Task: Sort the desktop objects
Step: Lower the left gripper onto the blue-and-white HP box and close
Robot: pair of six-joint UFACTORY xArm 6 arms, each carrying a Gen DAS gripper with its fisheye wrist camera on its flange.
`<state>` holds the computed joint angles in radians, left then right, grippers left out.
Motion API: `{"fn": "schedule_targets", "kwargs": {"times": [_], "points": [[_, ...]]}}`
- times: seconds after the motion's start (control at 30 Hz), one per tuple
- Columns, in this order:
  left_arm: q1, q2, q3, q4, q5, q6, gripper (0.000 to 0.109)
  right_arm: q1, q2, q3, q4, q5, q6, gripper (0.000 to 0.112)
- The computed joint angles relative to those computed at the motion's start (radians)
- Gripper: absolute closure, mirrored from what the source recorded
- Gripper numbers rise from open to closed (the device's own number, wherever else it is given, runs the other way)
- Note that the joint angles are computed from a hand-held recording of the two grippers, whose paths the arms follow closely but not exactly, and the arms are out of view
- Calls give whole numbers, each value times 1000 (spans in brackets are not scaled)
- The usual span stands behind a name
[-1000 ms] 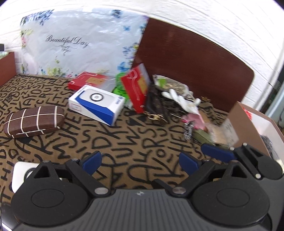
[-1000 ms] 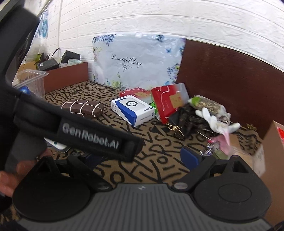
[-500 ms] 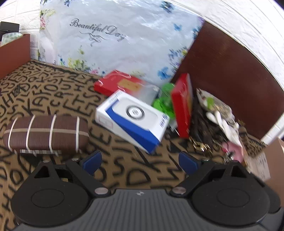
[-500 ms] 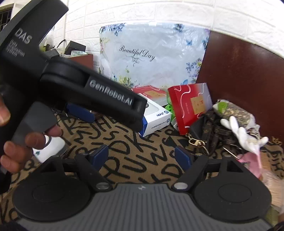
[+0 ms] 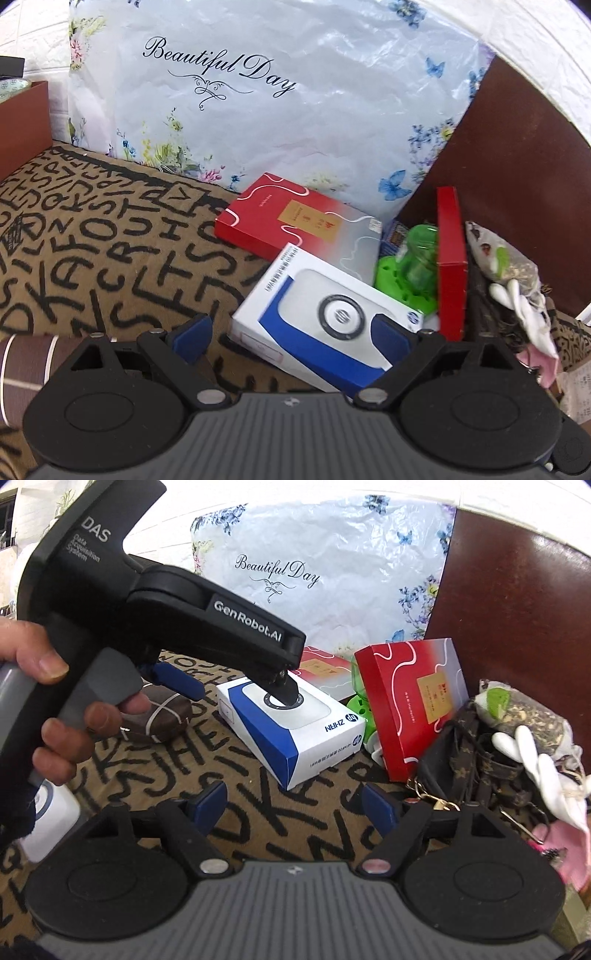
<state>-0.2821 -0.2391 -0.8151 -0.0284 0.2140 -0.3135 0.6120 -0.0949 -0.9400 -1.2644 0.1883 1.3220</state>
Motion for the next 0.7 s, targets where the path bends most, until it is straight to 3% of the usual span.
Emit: {"fn": "schedule_targets", "kwargs": {"times": [0.17,0.27,0.43,0.7], "points": [[3,43,-25,-107,-6,92,15,-18,51,-32,36,-29,-13,39],[-12,59,-38,-241,-18,211,22,-23,74,-50,41,-38,-17,41],[-20,51,-35,-246,-13,235,29,-29,103,-70,96,-59,-73,52],[-34,-5,7,-170,11,156,35,-14,57,-20,212,-41,-183,65]]}}
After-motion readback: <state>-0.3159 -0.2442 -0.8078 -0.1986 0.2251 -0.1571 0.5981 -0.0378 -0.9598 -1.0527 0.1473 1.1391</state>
